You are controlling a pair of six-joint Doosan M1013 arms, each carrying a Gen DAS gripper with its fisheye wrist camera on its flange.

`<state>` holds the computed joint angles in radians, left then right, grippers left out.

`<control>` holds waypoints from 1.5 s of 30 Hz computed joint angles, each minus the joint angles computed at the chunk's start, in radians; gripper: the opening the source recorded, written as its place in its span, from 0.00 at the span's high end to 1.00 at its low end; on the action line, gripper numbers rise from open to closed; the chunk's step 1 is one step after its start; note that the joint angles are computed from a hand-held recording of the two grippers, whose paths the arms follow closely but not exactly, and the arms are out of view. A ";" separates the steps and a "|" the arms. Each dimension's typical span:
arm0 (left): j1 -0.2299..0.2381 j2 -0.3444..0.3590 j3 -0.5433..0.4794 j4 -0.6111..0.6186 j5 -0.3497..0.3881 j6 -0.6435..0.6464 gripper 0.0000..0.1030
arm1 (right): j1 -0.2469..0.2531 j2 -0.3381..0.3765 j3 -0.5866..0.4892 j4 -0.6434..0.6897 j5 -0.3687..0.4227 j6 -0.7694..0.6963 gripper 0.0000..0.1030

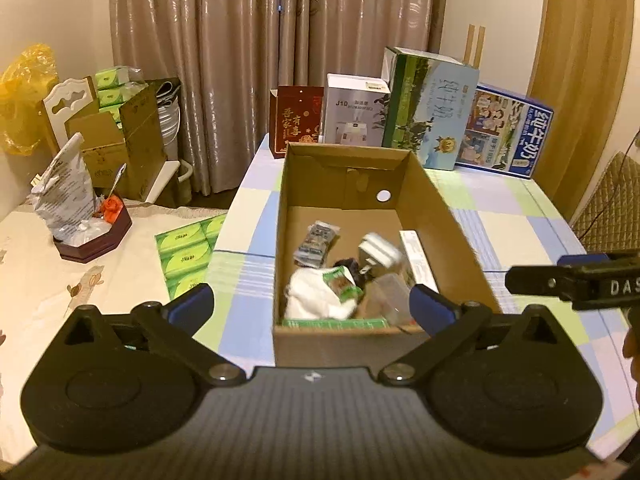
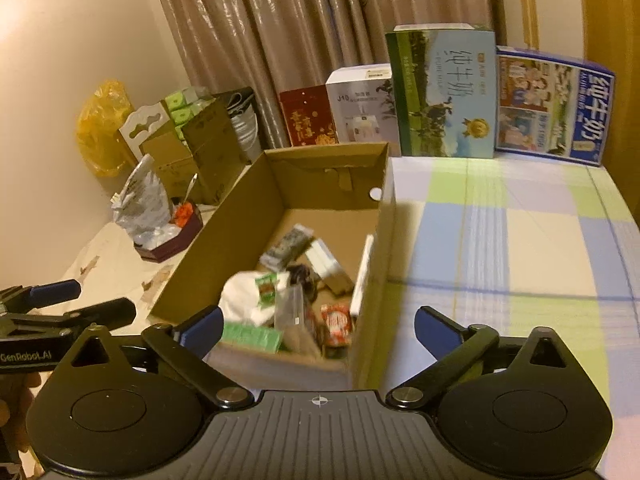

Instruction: Organize objects

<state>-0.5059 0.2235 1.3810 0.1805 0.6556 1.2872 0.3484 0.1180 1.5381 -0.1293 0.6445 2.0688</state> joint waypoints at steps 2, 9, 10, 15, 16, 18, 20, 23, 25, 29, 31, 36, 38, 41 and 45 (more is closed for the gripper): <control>-0.012 -0.020 0.019 0.010 -0.001 -0.017 0.01 | 0.020 -0.022 0.017 -0.074 0.019 0.064 0.02; -0.044 -0.091 0.081 0.036 0.014 -0.104 0.01 | 0.058 -0.087 0.069 -0.142 0.081 0.158 0.02; -0.048 -0.099 0.086 0.031 0.022 -0.110 0.01 | 0.062 -0.095 0.074 -0.150 0.086 0.169 0.02; -0.068 -0.132 0.108 0.024 0.057 -0.128 0.01 | 0.094 -0.131 0.095 -0.201 0.123 0.193 0.02; -0.074 -0.139 0.115 0.032 0.060 -0.137 0.01 | 0.099 -0.136 0.097 -0.202 0.127 0.194 0.02; -0.085 -0.153 0.126 0.054 0.065 -0.158 0.01 | 0.109 -0.147 0.105 -0.214 0.137 0.211 0.02; -0.098 -0.163 0.132 0.079 0.075 -0.179 0.01 | 0.117 -0.156 0.109 -0.223 0.145 0.223 0.02; -0.116 -0.176 0.141 0.114 0.089 -0.202 0.01 | 0.131 -0.166 0.114 -0.239 0.163 0.235 0.02; -0.127 -0.183 0.146 0.142 0.096 -0.219 0.01 | 0.136 -0.171 0.117 -0.249 0.165 0.239 0.02; -0.136 -0.195 0.160 0.148 0.093 -0.222 0.01 | 0.149 -0.181 0.126 -0.272 0.174 0.262 0.02; -0.141 -0.201 0.169 0.158 0.085 -0.234 0.01 | 0.155 -0.182 0.129 -0.284 0.178 0.263 0.02; -0.149 -0.204 0.176 0.183 0.089 -0.241 0.01 | 0.161 -0.188 0.139 -0.300 0.176 0.273 0.02; -0.151 -0.204 0.179 0.178 0.089 -0.235 0.01 | 0.162 -0.189 0.143 -0.304 0.178 0.280 0.02; -0.151 -0.203 0.183 0.177 0.094 -0.234 0.01 | 0.161 -0.187 0.145 -0.299 0.186 0.278 0.02; -0.154 -0.200 0.185 0.181 0.098 -0.237 0.01 | 0.160 -0.190 0.150 -0.300 0.183 0.282 0.02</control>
<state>-0.6598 0.0236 1.5661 0.3618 0.7537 1.0501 0.5087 -0.0724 1.6880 -0.4292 0.8275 2.3504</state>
